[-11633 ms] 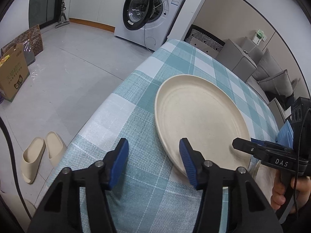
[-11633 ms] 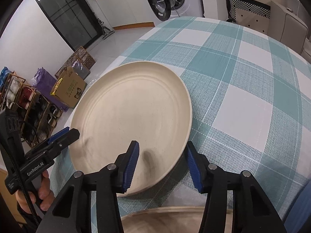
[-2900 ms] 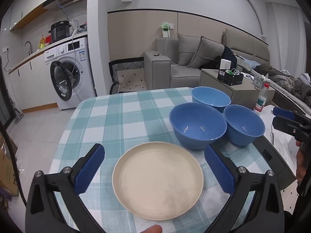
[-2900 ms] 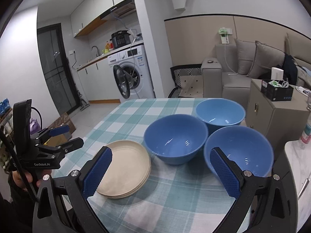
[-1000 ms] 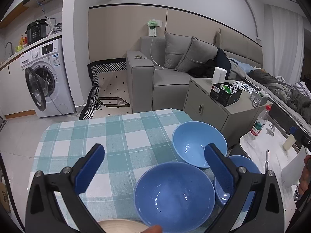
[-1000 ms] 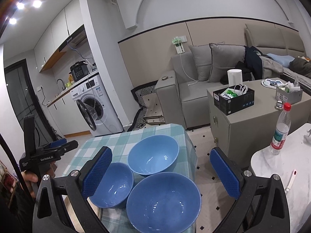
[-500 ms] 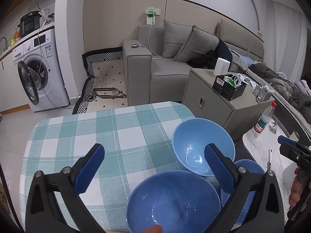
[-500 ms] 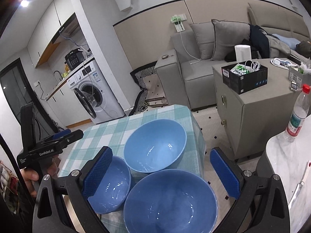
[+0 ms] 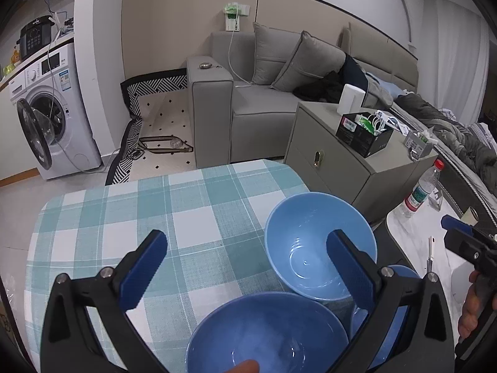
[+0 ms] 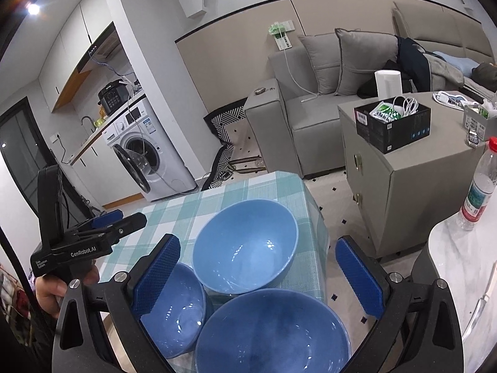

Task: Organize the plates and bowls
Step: 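Move both grippers toward the large blue bowl, then close both grippers on the large blue bowl's rim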

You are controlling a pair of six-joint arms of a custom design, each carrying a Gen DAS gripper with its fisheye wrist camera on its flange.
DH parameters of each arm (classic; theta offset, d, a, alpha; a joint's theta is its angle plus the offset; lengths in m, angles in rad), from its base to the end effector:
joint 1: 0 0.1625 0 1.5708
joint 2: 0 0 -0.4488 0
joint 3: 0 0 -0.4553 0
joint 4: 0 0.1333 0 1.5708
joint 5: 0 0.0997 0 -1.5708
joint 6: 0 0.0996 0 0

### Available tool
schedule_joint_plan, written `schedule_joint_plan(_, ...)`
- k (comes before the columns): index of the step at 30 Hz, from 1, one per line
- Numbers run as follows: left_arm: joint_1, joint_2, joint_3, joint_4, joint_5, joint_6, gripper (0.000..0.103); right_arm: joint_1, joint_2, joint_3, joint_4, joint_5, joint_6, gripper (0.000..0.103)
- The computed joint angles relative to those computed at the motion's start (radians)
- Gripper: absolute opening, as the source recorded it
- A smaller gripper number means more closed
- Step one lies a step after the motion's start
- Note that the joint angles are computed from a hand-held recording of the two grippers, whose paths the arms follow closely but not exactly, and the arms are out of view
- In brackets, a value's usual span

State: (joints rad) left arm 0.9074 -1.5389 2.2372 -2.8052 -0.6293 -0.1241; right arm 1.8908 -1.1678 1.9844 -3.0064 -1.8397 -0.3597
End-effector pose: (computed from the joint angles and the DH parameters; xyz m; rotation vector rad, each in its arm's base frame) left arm -0.1263 -0.5088 0.3189 0.2984 2.2687 -1.0173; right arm 0.2979 -0.5593 0.2232 0.8007 -2.6197 0.8676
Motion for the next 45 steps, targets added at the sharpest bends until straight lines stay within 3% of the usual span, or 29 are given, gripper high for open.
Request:
schedule_joint_plan(6,0.046,0.053,-0.025,0.005,-0.024,-0.009,0.103,-0.016,0.050,-0.040,0.067,-0.045,0.029,0.101)
schedule_joint_plan(12,0.081,0.095,-0.043,0.008,-0.038,-0.010,0.099,-0.028,0.086,-0.072,0.127,-0.069,0.040,0.087)
schedule_joint_plan(19,0.126,0.116,-0.077,0.073,-0.123,-0.030,0.076,-0.035,0.127,-0.111,0.181,-0.088,0.041,0.079)
schedule_joint_plan(25,0.129,0.140,-0.079,0.061,-0.127,-0.003,0.075,-0.038,0.147,-0.124,0.194,-0.097,0.031,0.074)
schedule_joint_plan(29,0.139,0.156,-0.091,0.076,-0.133,-0.006,0.063,-0.038,0.158,-0.133,0.203,-0.105,0.034,0.070)
schedule_joint_plan(45,0.169,0.187,-0.112,0.111,-0.188,0.014,0.037,-0.044,0.196,-0.154,0.228,-0.130,0.030,0.047)
